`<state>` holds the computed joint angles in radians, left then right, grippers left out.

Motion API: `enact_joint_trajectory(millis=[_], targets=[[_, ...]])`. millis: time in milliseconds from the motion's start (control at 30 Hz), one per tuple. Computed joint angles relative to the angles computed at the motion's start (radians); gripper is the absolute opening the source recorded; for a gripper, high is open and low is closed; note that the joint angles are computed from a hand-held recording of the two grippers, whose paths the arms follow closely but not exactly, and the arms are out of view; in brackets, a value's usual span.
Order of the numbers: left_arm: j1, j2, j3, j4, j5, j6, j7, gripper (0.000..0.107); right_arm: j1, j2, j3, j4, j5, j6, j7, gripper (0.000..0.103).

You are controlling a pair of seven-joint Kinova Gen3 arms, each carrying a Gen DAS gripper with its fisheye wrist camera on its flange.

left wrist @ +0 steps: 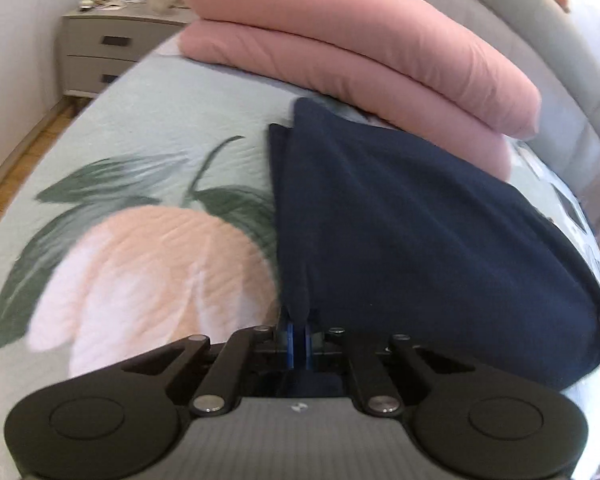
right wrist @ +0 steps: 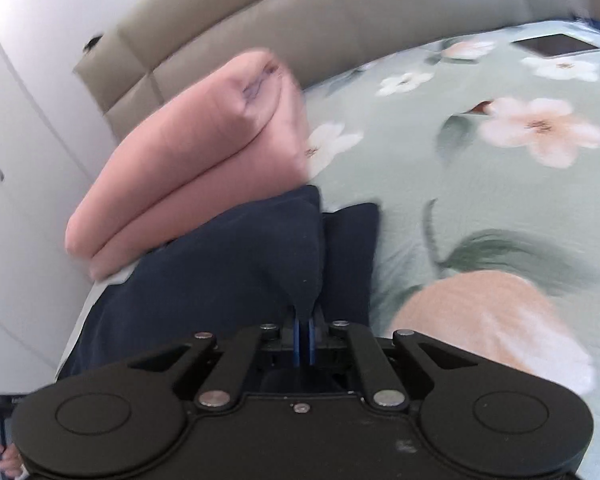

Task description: Fold large clothes

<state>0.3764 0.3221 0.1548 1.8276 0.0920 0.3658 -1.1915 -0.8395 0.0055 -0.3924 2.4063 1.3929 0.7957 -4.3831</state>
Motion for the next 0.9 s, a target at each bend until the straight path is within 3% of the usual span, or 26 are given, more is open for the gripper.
enact_joint_trajectory(millis=[100, 167, 200, 233, 300, 333, 400, 567, 667, 700, 733, 767, 833, 900], targets=[[0.032, 0.019, -0.030, -0.026, -0.033, 0.065, 0.040, 0.006, 0.100, 0.082, -0.026, -0.014, -0.083, -0.122, 0.088, 0.004], [0.029, 0.017, -0.027, -0.028, -0.039, 0.083, 0.043, 0.007, 0.119, 0.072, 0.011, -0.009, -0.107, -0.203, 0.101, 0.003], [0.038, 0.006, -0.036, -0.025, -0.051, 0.098, 0.056, 0.009, 0.103, 0.052, 0.049, -0.009, -0.126, -0.228, 0.116, 0.011], [0.045, 0.004, -0.040, -0.036, -0.073, 0.120, 0.071, 0.011, 0.089, 0.043, 0.077, -0.016, -0.147, -0.236, 0.146, 0.020], [0.080, -0.011, -0.061, -0.051, -0.122, 0.156, 0.095, 0.022, 0.094, 0.028, 0.081, -0.040, -0.177, -0.204, 0.227, 0.077], [0.069, -0.011, -0.047, -0.055, -0.131, 0.153, 0.083, 0.026, 0.093, 0.017, 0.080, -0.051, -0.172, -0.175, 0.258, 0.084], [0.059, -0.016, -0.030, -0.061, -0.135, 0.143, 0.059, 0.049, 0.113, -0.010, 0.085, -0.058, -0.113, -0.165, 0.288, 0.087], [0.117, -0.014, -0.054, -0.077, -0.194, 0.100, 0.137, 0.063, 0.230, 0.099, 0.140, -0.204, 0.035, -0.225, 0.429, 0.092], [0.092, 0.007, -0.021, -0.098, -0.153, 0.095, 0.121, 0.068, 0.265, 0.238, 0.191, -0.337, 0.020, -0.252, 0.551, 0.092], [0.084, 0.011, -0.011, -0.099, -0.139, 0.084, 0.110, 0.067, 0.271, 0.284, 0.213, -0.373, 0.018, -0.254, 0.581, 0.081], [0.071, 0.014, 0.003, -0.095, -0.121, 0.067, 0.088, 0.066, 0.258, 0.324, 0.229, -0.400, 0.008, -0.240, 0.595, 0.054], [0.060, 0.021, 0.015, -0.100, -0.103, 0.066, 0.061, 0.066, 0.227, 0.345, 0.253, -0.417, -0.019, -0.210, 0.592, 0.014], [0.068, 0.055, 0.021, -0.142, -0.117, 0.113, 0.026, 0.065, 0.135, 0.344, 0.304, -0.423, -0.033, -0.129, 0.573, 0.012], [0.142, 0.103, -0.044, -0.198, -0.180, 0.195, 0.051, 0.051, 0.083, 0.378, 0.341, -0.440, -0.059, -0.063, 0.618, 0.012]])
